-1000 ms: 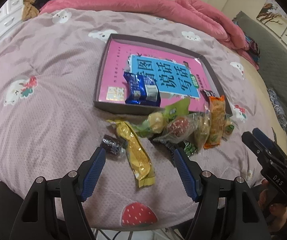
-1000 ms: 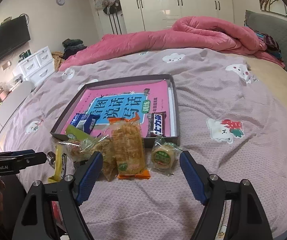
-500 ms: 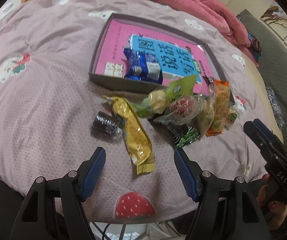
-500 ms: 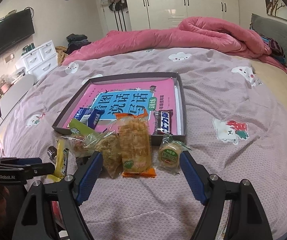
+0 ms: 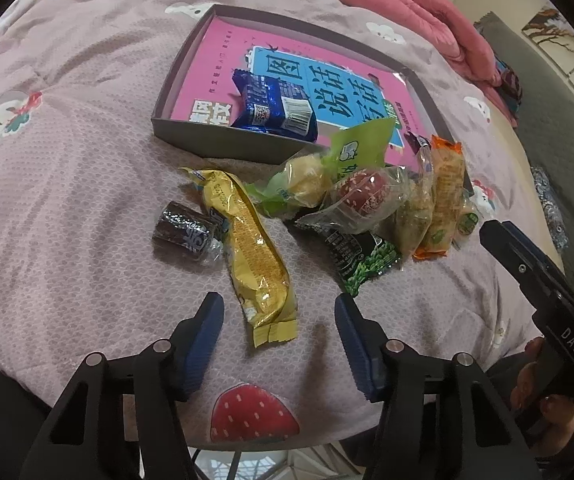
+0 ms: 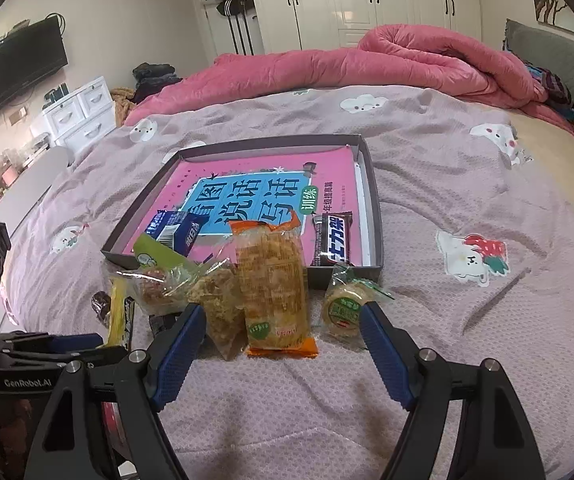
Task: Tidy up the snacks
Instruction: 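Grasp the yellow wafer stick with the left tool while the right tool grasps the bread roll bag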
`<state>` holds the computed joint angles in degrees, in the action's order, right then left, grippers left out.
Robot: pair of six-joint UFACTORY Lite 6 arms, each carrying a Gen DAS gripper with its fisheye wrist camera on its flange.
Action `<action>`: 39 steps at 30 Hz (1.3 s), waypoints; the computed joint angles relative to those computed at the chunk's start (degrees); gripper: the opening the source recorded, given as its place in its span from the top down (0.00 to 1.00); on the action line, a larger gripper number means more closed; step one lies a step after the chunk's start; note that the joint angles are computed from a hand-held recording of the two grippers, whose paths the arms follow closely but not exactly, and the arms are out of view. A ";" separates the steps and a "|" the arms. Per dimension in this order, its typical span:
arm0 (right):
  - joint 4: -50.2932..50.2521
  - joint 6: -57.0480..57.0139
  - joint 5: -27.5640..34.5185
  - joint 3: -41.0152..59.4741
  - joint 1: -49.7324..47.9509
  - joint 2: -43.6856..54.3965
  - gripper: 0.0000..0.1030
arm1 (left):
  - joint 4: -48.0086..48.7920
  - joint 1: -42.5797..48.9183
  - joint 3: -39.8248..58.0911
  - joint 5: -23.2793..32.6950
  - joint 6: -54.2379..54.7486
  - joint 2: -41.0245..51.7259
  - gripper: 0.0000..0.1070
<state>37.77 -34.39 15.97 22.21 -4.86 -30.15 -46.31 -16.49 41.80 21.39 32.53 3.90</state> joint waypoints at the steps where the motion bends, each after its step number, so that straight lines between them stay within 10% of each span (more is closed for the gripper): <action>1: 0.49 -0.46 -0.67 0.34 0.33 1.28 0.24 | -0.55 -0.13 0.21 -0.21 0.56 0.30 0.48; 18: 23.97 -23.56 -4.01 6.79 1.12 17.71 0.33 | -3.64 -3.23 3.61 -3.15 3.43 5.97 0.54; 27: 31.01 -29.37 -4.19 10.37 1.22 26.39 0.55 | -2.74 -3.97 6.91 -4.35 0.43 9.86 0.55; 39: 38.98 -37.90 1.10 7.35 -2.12 19.37 0.60 | -11.12 -1.84 8.69 -3.95 7.48 12.95 0.67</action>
